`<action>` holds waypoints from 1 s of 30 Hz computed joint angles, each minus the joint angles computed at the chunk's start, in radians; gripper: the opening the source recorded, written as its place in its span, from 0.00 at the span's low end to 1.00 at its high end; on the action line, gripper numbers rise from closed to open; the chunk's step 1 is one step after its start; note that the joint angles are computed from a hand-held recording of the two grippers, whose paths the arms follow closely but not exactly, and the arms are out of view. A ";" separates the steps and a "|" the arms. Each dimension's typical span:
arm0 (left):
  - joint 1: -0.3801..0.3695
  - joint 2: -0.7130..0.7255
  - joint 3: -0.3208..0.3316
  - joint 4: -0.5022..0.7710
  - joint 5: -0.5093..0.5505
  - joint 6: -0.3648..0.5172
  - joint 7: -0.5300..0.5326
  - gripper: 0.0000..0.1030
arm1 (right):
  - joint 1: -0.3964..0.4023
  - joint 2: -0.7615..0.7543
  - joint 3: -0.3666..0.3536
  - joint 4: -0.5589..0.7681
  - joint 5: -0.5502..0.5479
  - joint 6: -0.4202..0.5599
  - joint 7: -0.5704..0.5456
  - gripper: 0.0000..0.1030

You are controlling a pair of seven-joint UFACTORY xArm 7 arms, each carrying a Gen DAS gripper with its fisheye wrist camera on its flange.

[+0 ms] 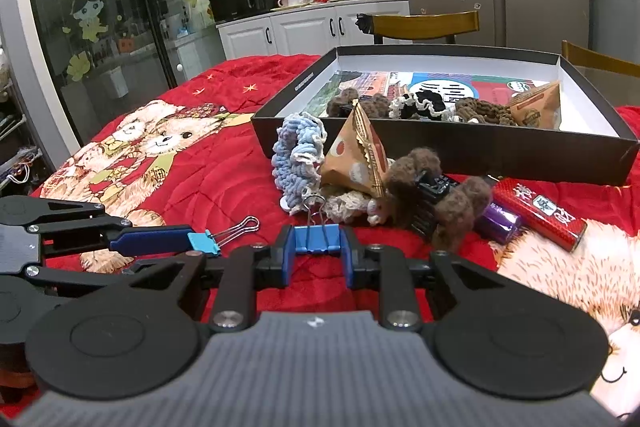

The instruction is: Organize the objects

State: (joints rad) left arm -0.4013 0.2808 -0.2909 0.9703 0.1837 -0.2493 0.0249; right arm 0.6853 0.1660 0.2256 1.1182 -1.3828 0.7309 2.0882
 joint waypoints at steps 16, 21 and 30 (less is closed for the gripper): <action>-0.196 -0.014 0.174 -0.016 -0.188 -0.042 0.093 0.29 | -0.003 -0.020 0.010 -0.022 -0.073 0.001 0.072 0.26; -0.220 -0.016 0.187 -0.021 -0.241 -0.059 0.128 0.29 | -0.007 -0.029 0.016 -0.031 -0.112 -0.006 0.103 0.26; -0.245 -0.018 0.198 -0.026 -0.327 -0.086 0.175 0.29 | -0.021 -0.046 0.026 -0.051 -0.186 -0.035 0.165 0.26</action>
